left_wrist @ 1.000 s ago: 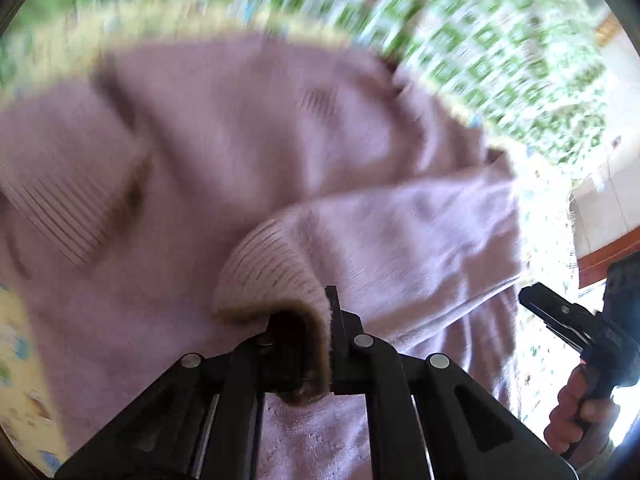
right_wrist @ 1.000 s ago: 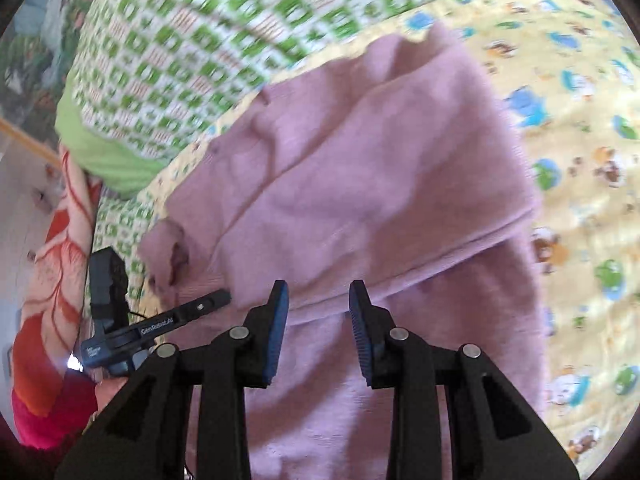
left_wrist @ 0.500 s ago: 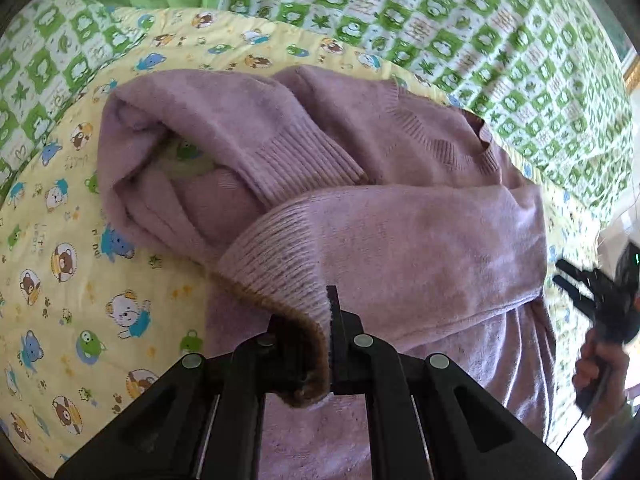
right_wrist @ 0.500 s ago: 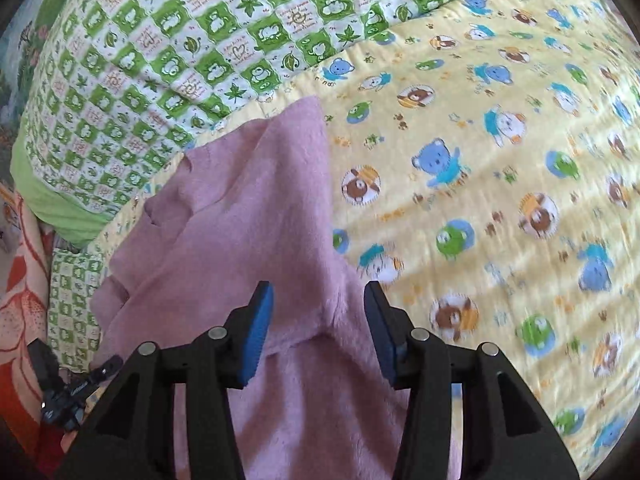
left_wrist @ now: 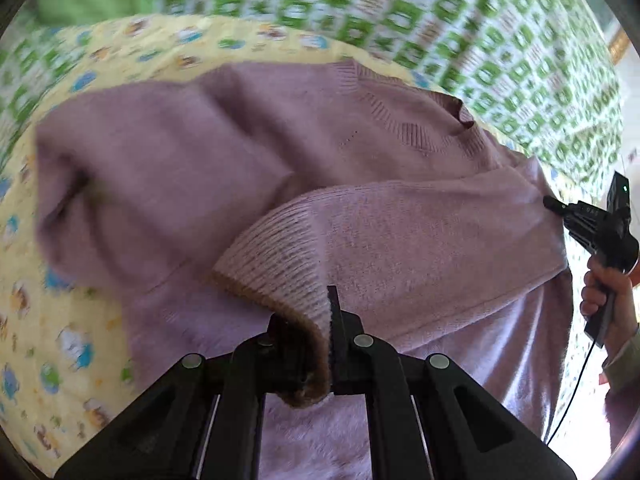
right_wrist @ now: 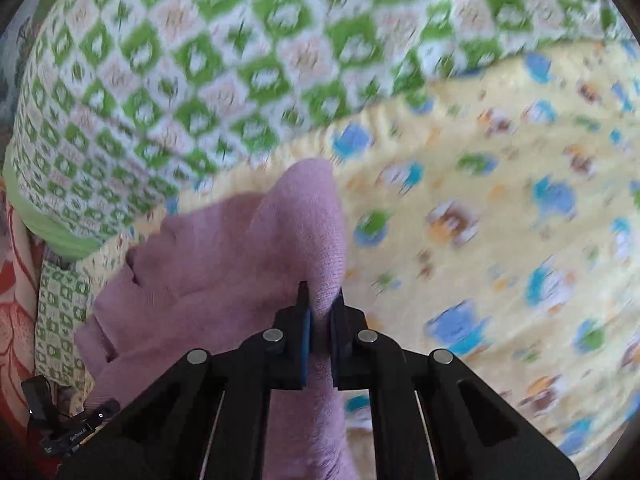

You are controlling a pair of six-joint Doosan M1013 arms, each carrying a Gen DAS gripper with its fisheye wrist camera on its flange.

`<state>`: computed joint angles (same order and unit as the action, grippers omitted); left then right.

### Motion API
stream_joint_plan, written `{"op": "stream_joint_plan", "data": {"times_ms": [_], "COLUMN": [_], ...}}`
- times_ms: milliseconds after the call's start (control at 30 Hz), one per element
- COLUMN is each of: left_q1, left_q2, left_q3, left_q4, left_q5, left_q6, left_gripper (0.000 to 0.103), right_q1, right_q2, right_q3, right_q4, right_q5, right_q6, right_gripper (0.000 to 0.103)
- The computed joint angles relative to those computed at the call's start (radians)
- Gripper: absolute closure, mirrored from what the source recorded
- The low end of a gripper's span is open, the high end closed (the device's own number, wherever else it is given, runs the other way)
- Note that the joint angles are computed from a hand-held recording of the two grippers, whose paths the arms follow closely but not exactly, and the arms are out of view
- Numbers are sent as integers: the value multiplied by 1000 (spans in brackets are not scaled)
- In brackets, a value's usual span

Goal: Fold small clothes

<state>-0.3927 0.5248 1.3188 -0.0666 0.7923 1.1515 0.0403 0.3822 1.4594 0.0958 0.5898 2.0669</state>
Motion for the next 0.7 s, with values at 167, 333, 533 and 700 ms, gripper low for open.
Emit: {"op": "stream_joint_plan", "data": {"times_ms": [167,333,533,700], "left_q1": [-10,0,9,51], "left_q2": [53,34,-46,-96], "left_q3": [-43,-23,51,98], "left_q4": [69,41,18,-56], "left_q5": [46,41,-2,-65], "left_q6": [-26,22,-21,-88], "left_gripper": [96,83,71,53], "right_q1": [-12,1,32,74], "right_q2": [16,11,-27,-87], "right_q3": [15,25,32,96], "right_q4": [-46,-95,-181,-119], "right_q5": [48,35,29,-29], "right_q6": [24,72,167,136], "right_gripper": [95,93,76,61]}}
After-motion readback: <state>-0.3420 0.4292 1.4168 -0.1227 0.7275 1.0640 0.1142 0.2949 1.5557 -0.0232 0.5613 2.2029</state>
